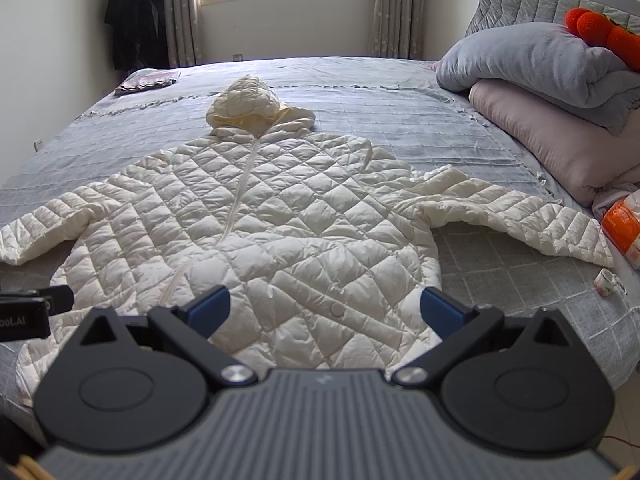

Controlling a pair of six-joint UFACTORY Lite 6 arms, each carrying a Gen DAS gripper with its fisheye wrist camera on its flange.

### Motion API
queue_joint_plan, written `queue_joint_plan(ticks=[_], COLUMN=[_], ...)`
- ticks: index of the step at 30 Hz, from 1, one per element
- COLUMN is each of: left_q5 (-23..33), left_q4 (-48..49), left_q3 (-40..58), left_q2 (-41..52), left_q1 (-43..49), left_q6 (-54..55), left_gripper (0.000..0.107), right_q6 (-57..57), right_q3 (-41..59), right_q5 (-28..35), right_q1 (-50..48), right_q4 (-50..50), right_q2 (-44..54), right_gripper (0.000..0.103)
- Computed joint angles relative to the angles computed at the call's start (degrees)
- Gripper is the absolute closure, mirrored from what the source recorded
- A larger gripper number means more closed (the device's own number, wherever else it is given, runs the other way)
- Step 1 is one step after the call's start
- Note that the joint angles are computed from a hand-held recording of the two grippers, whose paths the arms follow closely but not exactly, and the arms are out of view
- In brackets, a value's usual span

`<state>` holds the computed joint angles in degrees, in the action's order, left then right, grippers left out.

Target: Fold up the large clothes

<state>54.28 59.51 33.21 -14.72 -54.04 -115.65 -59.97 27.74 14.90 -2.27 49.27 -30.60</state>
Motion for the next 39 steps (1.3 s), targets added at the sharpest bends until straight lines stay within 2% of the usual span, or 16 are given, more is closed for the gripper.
queue_joint_plan(ticks=[18, 39], left_q5=[1.13, 0.77], left_q4=[-0.23, -0.13], left_q3=[-0.92, -1.69], left_q2=[-1.41, -1.69], left_q1=[-0.38, 0.13], left_q6=[-0.44, -0.89], left_gripper=[0.004, 0.004], right_q6=[3.46, 2.01], right_q3=[-0.15, -0.47], right_q5=[-1.03, -1.5], right_q1=[1.9, 1.69], right_q4=[-3.25, -2.26], right_q2=[0.03, 0.21], right_gripper=[0.0, 0.0])
